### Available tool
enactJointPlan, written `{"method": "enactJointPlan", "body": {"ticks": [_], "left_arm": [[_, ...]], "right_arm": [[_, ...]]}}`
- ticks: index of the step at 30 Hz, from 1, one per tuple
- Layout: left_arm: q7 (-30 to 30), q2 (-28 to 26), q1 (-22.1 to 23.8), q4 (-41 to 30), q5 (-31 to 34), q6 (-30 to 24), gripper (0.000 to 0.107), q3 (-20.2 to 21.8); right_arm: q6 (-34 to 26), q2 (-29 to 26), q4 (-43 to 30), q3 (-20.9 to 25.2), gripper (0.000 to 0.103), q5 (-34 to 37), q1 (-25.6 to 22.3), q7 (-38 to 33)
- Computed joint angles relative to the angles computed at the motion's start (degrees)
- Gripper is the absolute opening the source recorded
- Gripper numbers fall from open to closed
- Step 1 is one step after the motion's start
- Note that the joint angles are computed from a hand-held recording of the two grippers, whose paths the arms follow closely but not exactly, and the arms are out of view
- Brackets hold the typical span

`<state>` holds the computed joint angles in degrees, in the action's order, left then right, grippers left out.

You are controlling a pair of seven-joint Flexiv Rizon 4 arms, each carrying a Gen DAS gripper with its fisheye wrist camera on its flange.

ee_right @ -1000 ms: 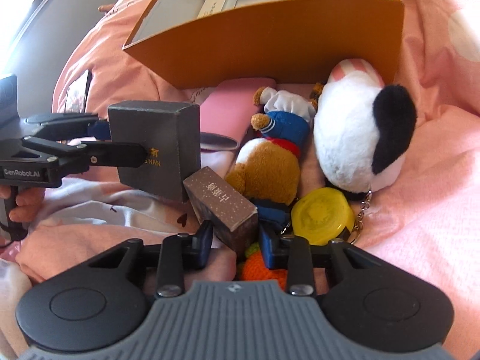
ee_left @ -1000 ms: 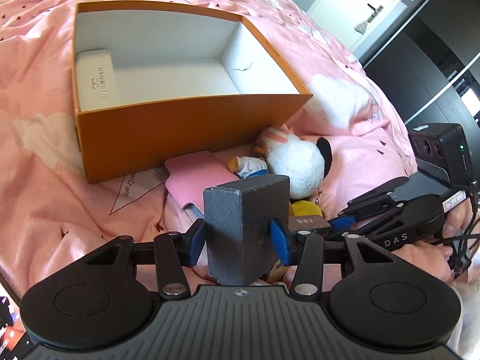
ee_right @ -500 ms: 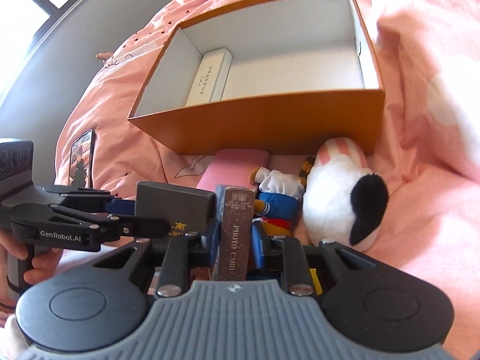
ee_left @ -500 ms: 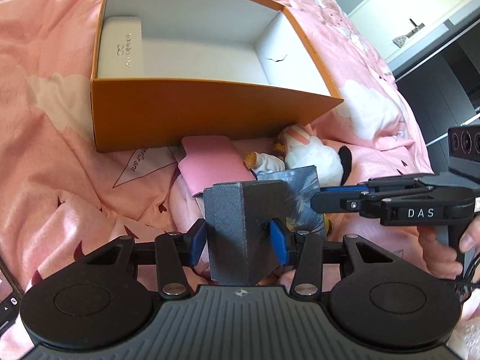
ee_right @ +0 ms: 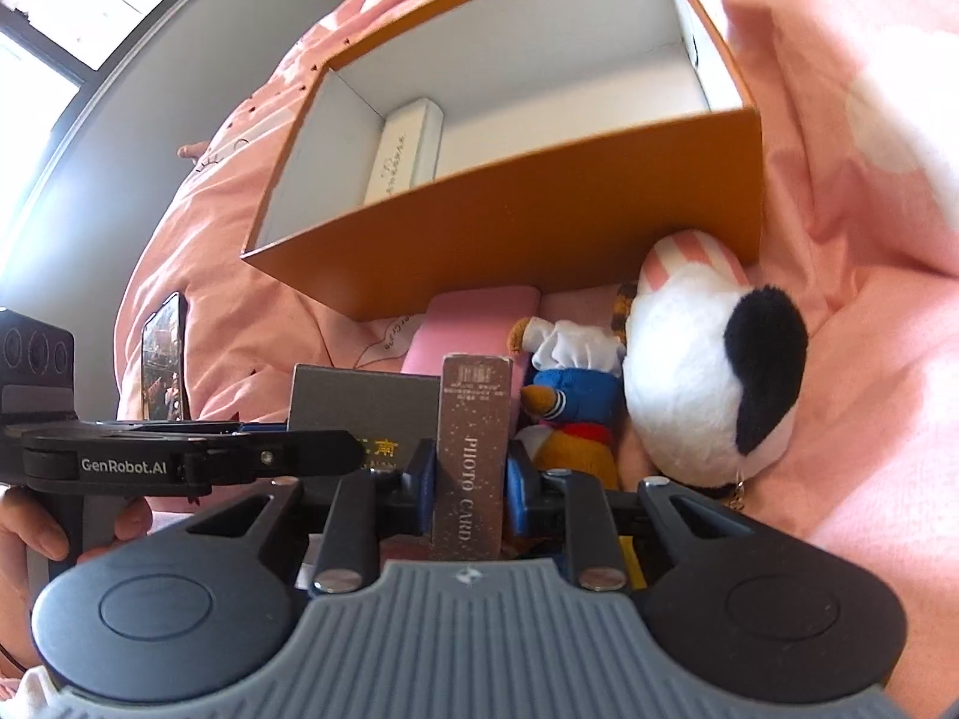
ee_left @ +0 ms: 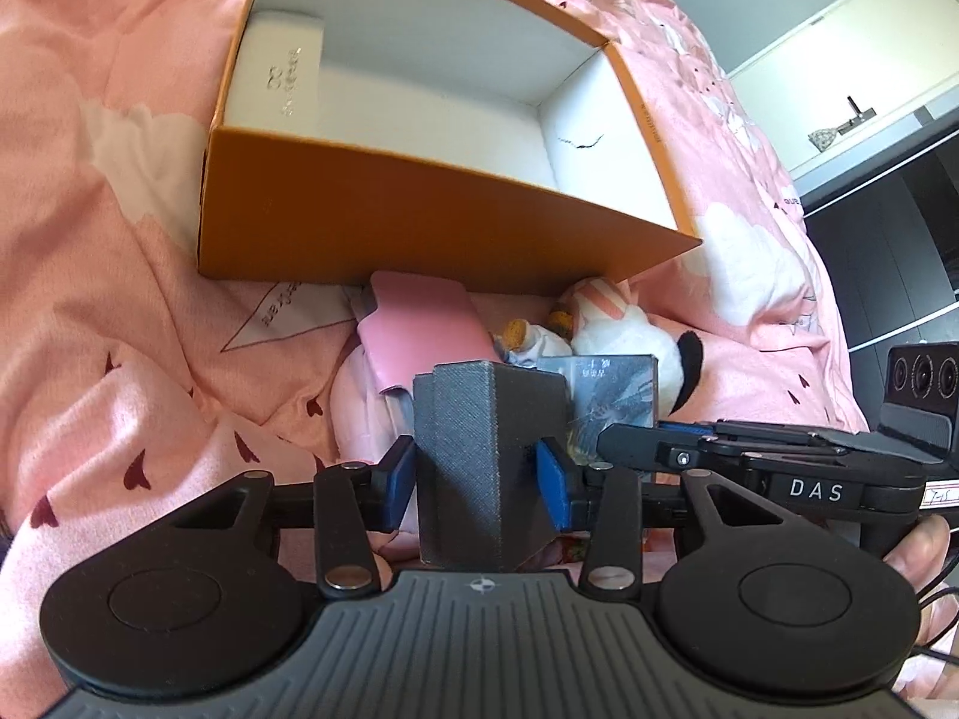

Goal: Organize objects
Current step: 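Carry the grey box with the left gripper while the right gripper carries the card box into the orange box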

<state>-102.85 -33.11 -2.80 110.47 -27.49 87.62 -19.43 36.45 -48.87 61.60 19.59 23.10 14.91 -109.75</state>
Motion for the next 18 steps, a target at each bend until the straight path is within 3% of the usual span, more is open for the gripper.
{"method": "enactJointPlan", "body": {"ticks": [6, 12, 18], "left_arm": [[0.1, 0.8, -0.2, -1.3, 0.7, 1.5, 0.046, 0.2], [0.7, 0.5, 0.4, -4.9, 2.3, 4.2, 0.046, 0.5], [-0.4, -1.4, -4.5, -14.0, 5.6, -0.5, 0.046, 10.8]], "right_arm": [[3.2, 2.0, 0.2, 0.5, 0.024, 0.4, -0.7, -4.0], [3.1, 0.6, -6.1, 1.1, 0.024, 1.3, -0.7, -6.3], [0.0, -4.9, -19.2, 0.3, 0.024, 1.5, 1.6, -4.5]]}}
